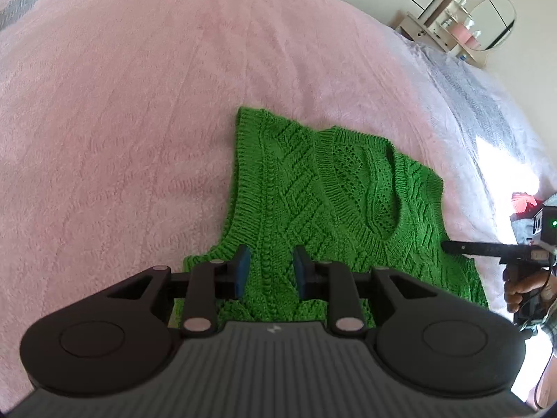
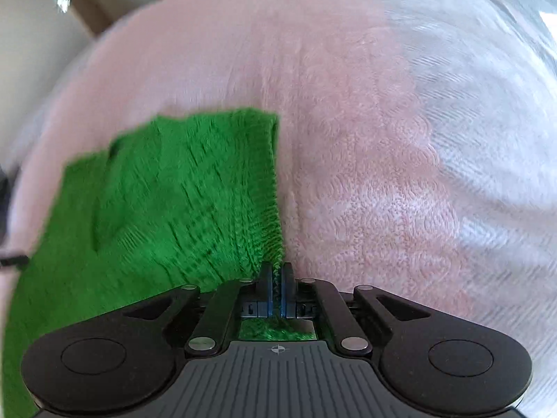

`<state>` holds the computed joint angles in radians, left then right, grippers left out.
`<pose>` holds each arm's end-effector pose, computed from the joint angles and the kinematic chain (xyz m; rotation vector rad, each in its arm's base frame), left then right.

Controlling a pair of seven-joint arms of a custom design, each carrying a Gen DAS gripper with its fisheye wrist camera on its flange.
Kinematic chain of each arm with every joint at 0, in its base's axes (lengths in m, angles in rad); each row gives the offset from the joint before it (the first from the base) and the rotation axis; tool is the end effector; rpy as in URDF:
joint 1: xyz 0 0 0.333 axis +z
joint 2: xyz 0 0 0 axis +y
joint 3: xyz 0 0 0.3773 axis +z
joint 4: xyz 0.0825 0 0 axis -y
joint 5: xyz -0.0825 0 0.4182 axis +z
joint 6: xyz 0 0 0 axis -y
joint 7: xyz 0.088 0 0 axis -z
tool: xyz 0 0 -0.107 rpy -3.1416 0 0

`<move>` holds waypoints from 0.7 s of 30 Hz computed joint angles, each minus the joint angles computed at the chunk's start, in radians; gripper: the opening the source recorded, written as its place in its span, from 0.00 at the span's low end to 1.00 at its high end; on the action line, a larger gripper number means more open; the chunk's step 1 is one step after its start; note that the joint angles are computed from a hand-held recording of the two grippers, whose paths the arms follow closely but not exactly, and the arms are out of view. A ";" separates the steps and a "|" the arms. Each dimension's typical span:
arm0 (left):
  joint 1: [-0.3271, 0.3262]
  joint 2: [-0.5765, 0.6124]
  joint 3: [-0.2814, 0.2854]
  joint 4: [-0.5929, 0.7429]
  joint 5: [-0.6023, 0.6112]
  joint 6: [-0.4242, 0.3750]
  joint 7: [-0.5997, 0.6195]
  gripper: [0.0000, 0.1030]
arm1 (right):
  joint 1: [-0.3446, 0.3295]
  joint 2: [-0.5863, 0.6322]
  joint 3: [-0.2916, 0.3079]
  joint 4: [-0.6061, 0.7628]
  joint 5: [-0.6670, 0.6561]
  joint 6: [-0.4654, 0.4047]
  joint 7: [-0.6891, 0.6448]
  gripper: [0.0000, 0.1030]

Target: Fold clothes

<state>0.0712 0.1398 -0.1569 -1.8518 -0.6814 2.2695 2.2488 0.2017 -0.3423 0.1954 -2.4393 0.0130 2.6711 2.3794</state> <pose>0.6623 -0.0677 0.5274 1.6410 -2.4298 0.9901 0.4467 0.1952 0.5320 -1.4141 2.1646 -0.2122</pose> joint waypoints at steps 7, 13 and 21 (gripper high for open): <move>0.029 -0.022 0.030 -0.008 0.007 -0.007 -0.037 0.33 | -0.048 -0.139 0.069 -0.052 -0.060 -0.033 0.191 0.74; 0.051 -0.031 0.050 -0.022 0.013 -0.015 -0.107 0.36 | -0.006 -0.117 0.073 -0.022 -0.041 -0.127 0.149 0.49; 0.071 -0.036 0.054 -0.033 -0.058 -0.065 -0.055 0.45 | -0.033 -0.181 0.098 -0.059 -0.090 -0.198 0.310 0.04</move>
<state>0.1426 0.1033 -0.1027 -1.8851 -0.7393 2.2049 2.1935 0.1683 -0.5237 0.2929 -2.4984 -0.0769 2.4735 2.6896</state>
